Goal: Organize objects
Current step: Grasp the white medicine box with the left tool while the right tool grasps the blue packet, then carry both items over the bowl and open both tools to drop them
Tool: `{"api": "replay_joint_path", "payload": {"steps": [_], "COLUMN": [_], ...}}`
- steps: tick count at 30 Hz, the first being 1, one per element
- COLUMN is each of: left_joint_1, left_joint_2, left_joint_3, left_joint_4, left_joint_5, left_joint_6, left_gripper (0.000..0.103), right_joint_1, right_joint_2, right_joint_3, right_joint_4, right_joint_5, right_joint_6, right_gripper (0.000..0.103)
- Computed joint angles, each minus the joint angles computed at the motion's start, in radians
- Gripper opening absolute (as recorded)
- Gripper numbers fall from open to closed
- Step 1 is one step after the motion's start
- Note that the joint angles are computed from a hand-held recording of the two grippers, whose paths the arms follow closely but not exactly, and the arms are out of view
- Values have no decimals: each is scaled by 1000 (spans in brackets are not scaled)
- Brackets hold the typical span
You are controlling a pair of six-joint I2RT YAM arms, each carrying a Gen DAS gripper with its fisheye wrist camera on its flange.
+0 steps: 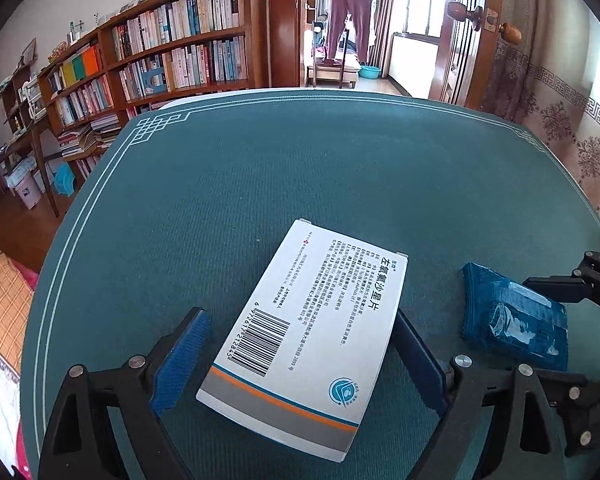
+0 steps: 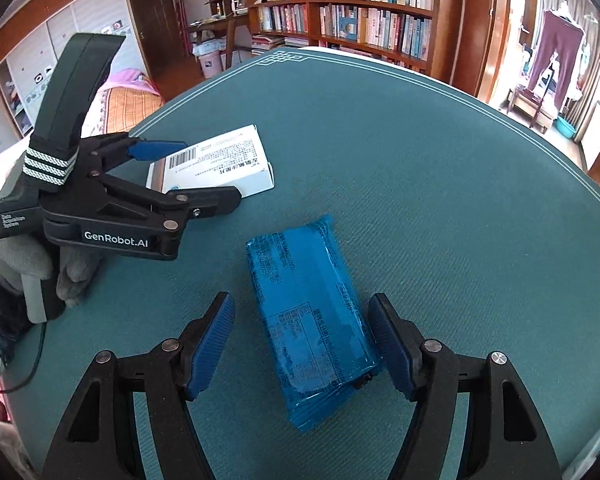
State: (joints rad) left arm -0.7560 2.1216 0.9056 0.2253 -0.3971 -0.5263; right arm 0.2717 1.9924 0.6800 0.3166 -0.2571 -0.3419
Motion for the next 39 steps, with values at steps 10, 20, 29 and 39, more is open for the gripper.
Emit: {"api": "replay_joint_path", "payload": {"steps": [10,20,29,39], "left_joint_1": [-37,-141,-241,-337], "left_joint_2": [-10,-57,-20,62], "left_joint_3": [-8,36,186,381], "left_joint_4": [25,-2,-75,-161], "left_joint_5": [-8,-38,-37,-25], "left_joint_6": [-4,-12,13,42], "left_gripper": [67,67,67,67], "right_joint_1": [-17,-207,-567,-894], "right_joint_2": [-83,-399,-631,-474], "right_joint_3": [-98,-246,-251,-77], "right_joint_4": [64,-32,-261,-346], "right_joint_5": [44,-46,-185,-259], "right_joint_6": [113,111,-12,-84], "right_gripper": [43,43,43,43]}}
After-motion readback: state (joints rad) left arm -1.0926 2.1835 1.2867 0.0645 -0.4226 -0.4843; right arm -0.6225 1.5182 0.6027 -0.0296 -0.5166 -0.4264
